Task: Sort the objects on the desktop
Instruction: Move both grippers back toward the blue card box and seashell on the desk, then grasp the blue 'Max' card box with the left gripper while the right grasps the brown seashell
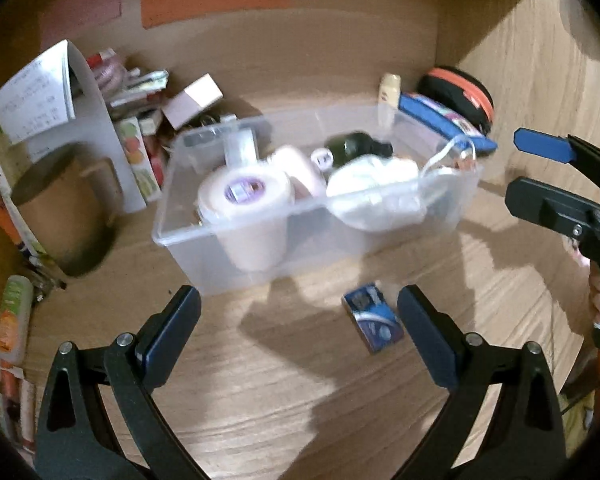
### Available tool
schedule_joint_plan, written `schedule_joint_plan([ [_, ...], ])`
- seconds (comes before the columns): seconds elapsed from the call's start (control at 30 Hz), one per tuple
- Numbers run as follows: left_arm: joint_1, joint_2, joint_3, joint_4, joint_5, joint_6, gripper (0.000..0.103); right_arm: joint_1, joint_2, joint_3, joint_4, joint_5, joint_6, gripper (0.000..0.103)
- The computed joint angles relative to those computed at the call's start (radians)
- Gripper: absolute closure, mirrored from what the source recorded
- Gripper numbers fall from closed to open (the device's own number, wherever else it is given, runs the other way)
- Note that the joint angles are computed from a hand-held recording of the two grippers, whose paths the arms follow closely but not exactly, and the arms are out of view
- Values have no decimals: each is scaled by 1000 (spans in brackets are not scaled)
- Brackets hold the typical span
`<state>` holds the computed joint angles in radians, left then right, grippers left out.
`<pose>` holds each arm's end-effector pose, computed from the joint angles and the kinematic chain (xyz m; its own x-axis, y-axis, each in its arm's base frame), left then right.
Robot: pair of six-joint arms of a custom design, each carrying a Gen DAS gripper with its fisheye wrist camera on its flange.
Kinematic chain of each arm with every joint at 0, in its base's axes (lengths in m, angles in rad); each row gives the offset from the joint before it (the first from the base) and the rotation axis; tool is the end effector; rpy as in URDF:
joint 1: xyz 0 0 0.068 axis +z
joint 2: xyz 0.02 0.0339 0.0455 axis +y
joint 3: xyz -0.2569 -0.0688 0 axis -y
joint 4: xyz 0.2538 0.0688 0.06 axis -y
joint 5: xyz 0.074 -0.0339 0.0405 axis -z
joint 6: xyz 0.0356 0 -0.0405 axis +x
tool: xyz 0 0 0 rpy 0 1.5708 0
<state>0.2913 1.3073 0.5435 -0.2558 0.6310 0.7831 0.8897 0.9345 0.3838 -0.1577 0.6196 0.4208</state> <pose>0.2280 0.0464 0.1418 -0.5331 0.4348 -0.7257 0.6211 0.7836 0.0133 0.1377 0.1371 0.1714 -0.5189 -0.1120 -0.8475 -0.1565 0.9871 -0.0347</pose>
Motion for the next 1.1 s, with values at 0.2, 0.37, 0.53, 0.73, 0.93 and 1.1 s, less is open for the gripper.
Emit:
schedule_joint_plan([
  [0.2,28,64,-9,12,-15,19,3,-5,126,-16,75,-99,24,4],
  [0.37,72,78,-20,14,-6,51,3,-44,334,44,133,-197,-21,34],
  [0.53,99,92,-14,-8,6,81,3,-100,452,89,179,-298,-63,46],
  [0.73,68,78,-30,-3,-18,97,3,-132,518,130,170,-336,-98,63],
  [0.93,29,59,-48,7,-42,76,3,-138,535,158,159,-351,-147,68],
  [1.1,-2,49,-57,14,-64,51,3,-152,535,165,157,-392,-179,76],
])
